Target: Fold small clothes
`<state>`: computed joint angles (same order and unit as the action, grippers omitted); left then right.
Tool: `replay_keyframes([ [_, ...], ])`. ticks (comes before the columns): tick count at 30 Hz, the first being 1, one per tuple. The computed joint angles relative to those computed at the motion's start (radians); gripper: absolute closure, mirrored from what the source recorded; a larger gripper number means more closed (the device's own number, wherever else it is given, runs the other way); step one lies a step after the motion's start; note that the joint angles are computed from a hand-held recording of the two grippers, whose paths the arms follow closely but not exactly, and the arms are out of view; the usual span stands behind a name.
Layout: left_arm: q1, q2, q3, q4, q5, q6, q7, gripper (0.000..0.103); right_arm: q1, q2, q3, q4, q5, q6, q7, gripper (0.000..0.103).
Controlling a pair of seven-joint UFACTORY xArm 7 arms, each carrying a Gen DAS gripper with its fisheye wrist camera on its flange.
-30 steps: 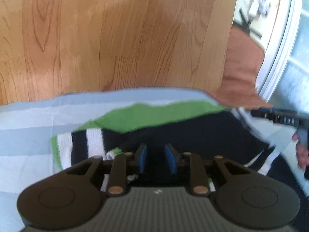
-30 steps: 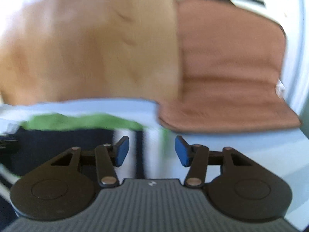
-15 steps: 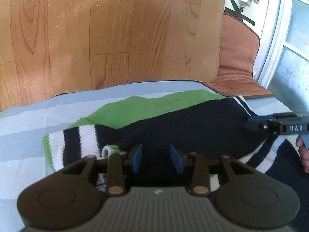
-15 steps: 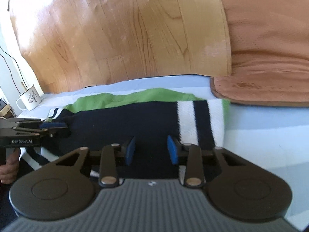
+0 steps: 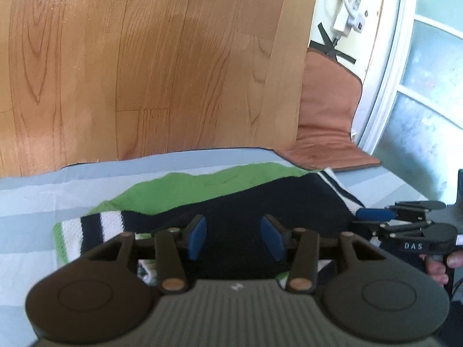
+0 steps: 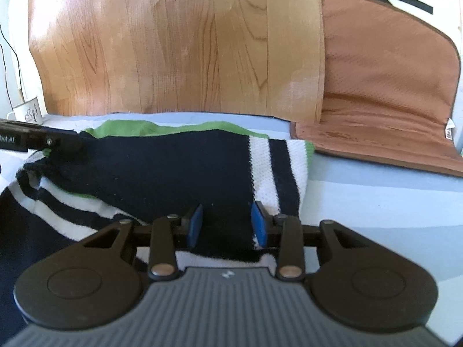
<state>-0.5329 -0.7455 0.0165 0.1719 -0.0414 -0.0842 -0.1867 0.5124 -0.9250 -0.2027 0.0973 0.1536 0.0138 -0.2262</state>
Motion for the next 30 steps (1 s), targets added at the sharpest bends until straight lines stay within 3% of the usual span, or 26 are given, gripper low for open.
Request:
replay_keyframes([
  [4,0.097,0.076,-0.088,0.054,0.005,0.105,-0.034,0.063,0.004,-0.029,-0.027,-0.013,0.007,0.001,-0.013,0.063],
  [5,0.118,0.080,-0.115,0.050,0.015,0.089,-0.037,0.062,-0.007,-0.014,-0.023,-0.003,0.020,0.007,0.009,0.066],
  [6,0.119,0.078,-0.119,0.053,0.019,0.098,-0.036,0.061,-0.011,0.004,-0.021,0.005,0.030,0.003,0.026,0.070],
  [8,0.123,0.082,-0.124,0.054,0.023,0.095,-0.037,0.061,-0.072,0.052,0.056,0.014,0.037,-0.032,0.092,0.089],
  [9,0.119,0.087,-0.118,0.057,0.022,0.093,-0.037,0.061,-0.092,0.065,0.081,0.015,0.034,-0.044,0.117,0.090],
  [15,0.121,0.068,-0.134,0.049,0.026,0.102,-0.044,0.056,-0.122,0.091,0.111,0.020,-0.013,-0.063,0.186,0.091],
  [20,0.131,0.062,-0.158,0.053,0.035,0.112,-0.060,0.052,-0.102,0.092,0.075,0.020,-0.035,-0.065,0.198,0.090],
  [22,0.159,0.056,-0.198,0.058,0.041,0.136,-0.089,0.052,-0.086,0.086,0.050,0.018,-0.038,-0.064,0.194,0.089],
  [25,0.189,-0.037,-0.270,0.045,0.057,0.231,-0.153,0.052,-0.051,0.082,0.000,0.017,-0.036,-0.068,0.178,0.087],
  [27,0.186,-0.170,-0.318,0.016,0.082,0.339,-0.196,0.051,-0.024,0.075,-0.034,0.016,-0.033,-0.068,0.162,0.084],
  [30,0.098,-0.440,-0.376,-0.050,0.100,0.546,-0.287,0.051,0.000,0.064,-0.059,0.013,-0.025,-0.066,0.144,0.079],
])
